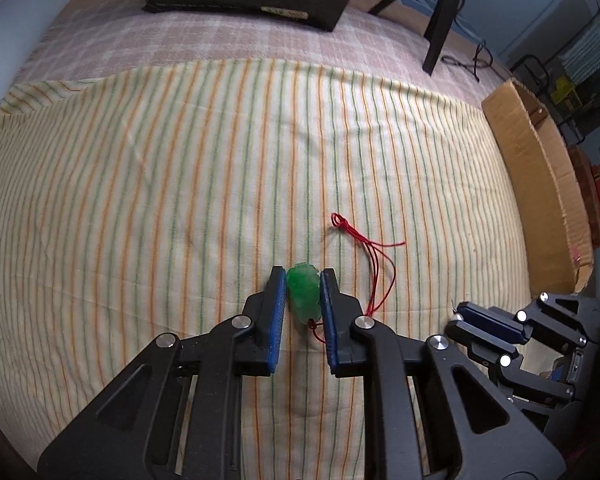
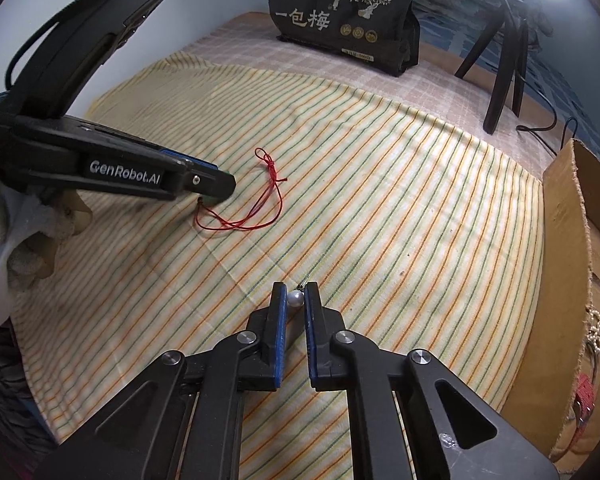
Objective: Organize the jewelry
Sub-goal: 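Grasp the green jade pendant with the left tool while the right tool grasps the pearl earring, then carry the jade pendant with the left tool while the right tool carries the earring into the box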
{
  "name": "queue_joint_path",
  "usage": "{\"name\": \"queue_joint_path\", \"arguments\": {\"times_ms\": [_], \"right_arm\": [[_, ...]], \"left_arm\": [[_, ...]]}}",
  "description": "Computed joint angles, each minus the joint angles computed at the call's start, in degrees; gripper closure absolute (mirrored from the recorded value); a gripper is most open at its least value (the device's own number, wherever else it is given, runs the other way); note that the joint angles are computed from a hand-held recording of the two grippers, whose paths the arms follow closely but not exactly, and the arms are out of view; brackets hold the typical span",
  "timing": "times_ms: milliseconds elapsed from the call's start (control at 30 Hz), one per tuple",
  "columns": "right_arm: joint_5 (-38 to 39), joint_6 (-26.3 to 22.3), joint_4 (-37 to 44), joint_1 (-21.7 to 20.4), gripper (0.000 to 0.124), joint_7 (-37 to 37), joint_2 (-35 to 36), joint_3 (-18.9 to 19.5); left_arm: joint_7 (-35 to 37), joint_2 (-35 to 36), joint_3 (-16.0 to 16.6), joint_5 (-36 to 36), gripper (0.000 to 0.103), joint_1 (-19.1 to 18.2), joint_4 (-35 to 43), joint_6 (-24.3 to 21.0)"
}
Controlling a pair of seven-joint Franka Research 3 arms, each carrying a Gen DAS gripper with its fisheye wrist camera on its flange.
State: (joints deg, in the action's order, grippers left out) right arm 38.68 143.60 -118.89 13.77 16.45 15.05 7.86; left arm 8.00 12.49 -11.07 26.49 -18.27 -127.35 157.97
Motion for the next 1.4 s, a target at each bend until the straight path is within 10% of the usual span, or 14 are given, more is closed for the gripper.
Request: {"name": "queue_joint_path", "arguments": {"times_ms": [867,1400], "right_arm": [[8.7,-6.3,-3.3,-3.2,0.117,-4.4,-11.6,-4.8],[10.2,-7.4,0.7,-8.5,0.117,-4.9,-12.3,-8.9]], "left_arm": [[-15.1,-9.2,-3.6,17.4,0.087,-2.5,2.8,-4.8],[-10.6,-2.7,-3.9,20.0,0.087,-7.2,16.3,-7.9]]}}
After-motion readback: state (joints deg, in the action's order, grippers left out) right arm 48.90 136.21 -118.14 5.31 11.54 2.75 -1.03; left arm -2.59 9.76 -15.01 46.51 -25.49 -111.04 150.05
